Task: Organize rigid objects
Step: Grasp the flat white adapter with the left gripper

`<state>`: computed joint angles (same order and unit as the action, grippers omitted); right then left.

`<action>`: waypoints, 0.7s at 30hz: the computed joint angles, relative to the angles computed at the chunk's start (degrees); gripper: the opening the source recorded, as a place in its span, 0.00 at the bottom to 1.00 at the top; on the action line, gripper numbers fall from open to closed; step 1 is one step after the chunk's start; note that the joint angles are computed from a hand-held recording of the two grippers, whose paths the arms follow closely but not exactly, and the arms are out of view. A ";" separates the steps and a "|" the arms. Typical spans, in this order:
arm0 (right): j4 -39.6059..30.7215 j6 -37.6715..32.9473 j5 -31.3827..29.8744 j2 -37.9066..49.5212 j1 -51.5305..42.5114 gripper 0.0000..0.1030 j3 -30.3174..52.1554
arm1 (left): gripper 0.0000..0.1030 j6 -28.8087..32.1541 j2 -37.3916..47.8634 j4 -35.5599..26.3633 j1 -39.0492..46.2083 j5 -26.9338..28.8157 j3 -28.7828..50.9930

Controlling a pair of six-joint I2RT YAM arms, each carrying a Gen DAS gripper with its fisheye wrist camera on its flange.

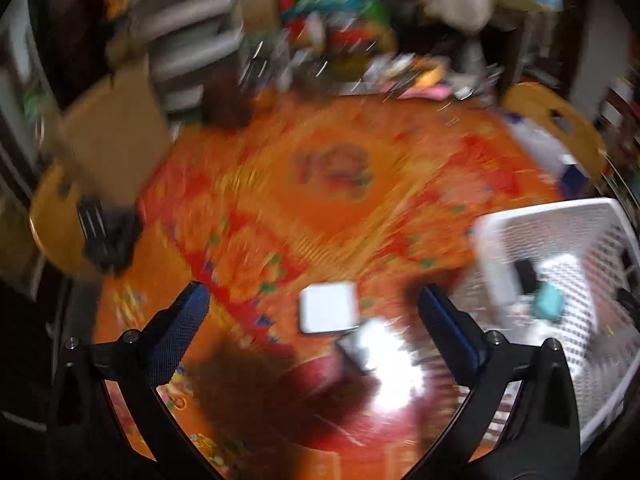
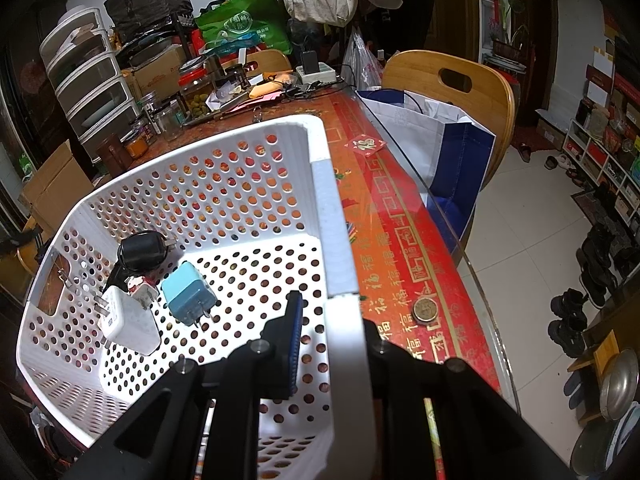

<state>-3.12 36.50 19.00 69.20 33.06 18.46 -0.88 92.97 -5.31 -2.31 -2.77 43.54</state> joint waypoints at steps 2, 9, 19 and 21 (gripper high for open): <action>0.26 -0.51 -0.44 -0.15 -0.66 0.16 -0.16 | 0.98 0.76 8.73 1.37 1.89 0.39 2.96; -0.20 -0.75 -0.47 -0.06 -0.71 0.16 0.03 | 0.96 -0.65 21.95 6.60 2.42 4.48 7.82; -0.17 -0.74 -0.43 -0.27 -0.71 0.16 -0.22 | 0.41 -3.00 26.94 11.29 1.01 3.54 8.75; -0.19 -0.84 -0.49 -0.35 -0.82 0.16 -0.24 | 0.41 -2.64 26.33 12.28 -0.26 0.28 7.83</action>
<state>-3.31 35.66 18.51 68.85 32.24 18.22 -3.51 119.30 6.97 -2.57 -2.49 51.37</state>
